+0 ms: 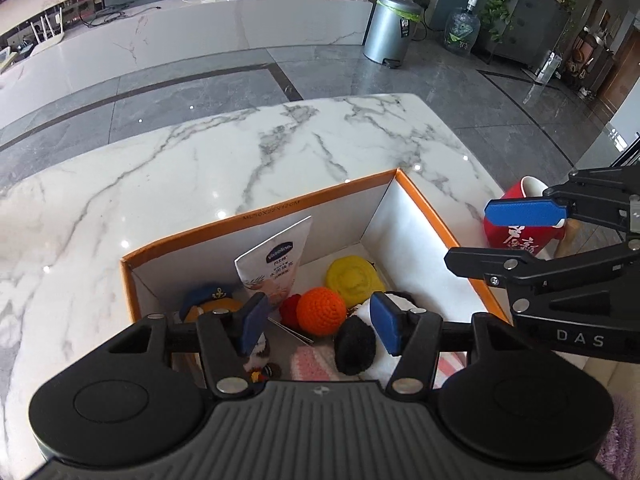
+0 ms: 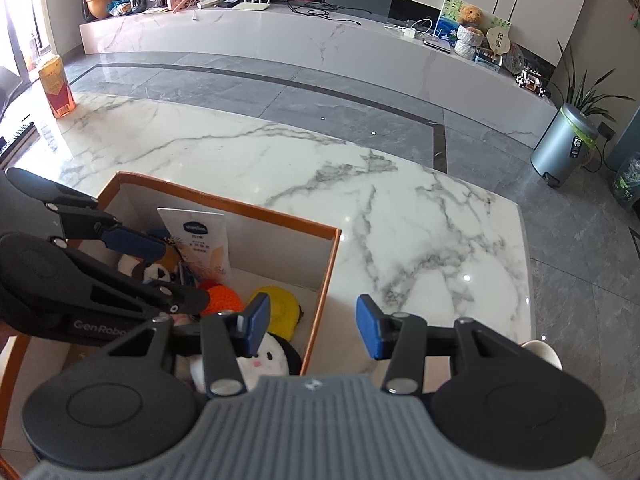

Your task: Organize objects

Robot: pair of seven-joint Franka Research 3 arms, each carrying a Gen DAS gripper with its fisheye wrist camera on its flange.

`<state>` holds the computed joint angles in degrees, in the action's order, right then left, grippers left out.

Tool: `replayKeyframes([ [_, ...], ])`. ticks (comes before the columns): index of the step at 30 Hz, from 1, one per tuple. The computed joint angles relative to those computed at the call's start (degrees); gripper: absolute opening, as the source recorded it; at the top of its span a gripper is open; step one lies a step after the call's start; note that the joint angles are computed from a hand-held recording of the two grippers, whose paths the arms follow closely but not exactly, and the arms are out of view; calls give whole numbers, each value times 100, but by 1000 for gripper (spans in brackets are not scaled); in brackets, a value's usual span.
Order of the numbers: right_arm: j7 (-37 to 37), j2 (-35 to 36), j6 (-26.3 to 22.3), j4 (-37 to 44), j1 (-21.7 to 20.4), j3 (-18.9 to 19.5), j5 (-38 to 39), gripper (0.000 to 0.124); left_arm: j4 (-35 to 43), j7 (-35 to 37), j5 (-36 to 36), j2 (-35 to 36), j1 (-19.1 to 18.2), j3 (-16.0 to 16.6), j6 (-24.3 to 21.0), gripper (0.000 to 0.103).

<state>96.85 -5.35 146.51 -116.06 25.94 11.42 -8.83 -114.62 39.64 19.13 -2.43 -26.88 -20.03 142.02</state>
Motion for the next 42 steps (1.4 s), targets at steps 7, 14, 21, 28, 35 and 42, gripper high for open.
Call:
replayKeyframes([
  [7,-69,-836,-3,-523,95,140,480,54,-476,-960,876,-1102,-7,-355,-311,70],
  [14,102,-2101,674,-1533,123,439,916,60,-868,-2172,1832,-2126,70,-1040,-848,87],
  [21,820,-3368,1492,-2581,0,977,1260,69,-875,-3176,2554,-2526,69,-1831,-1851,91],
  [28,1829,-4456,1837,-3379,-226,1660,1323,75,-883,-3887,2985,-2431,-138,-2302,-2795,98],
  [35,2670,-5063,1615,-3874,-332,2081,1215,77,-960,-4771,3001,-2241,-551,-2287,-3323,98],
  [42,3074,-5155,1506,-4181,-286,2253,899,79,-1010,-5068,2928,-1945,-990,-2088,-3465,98],
])
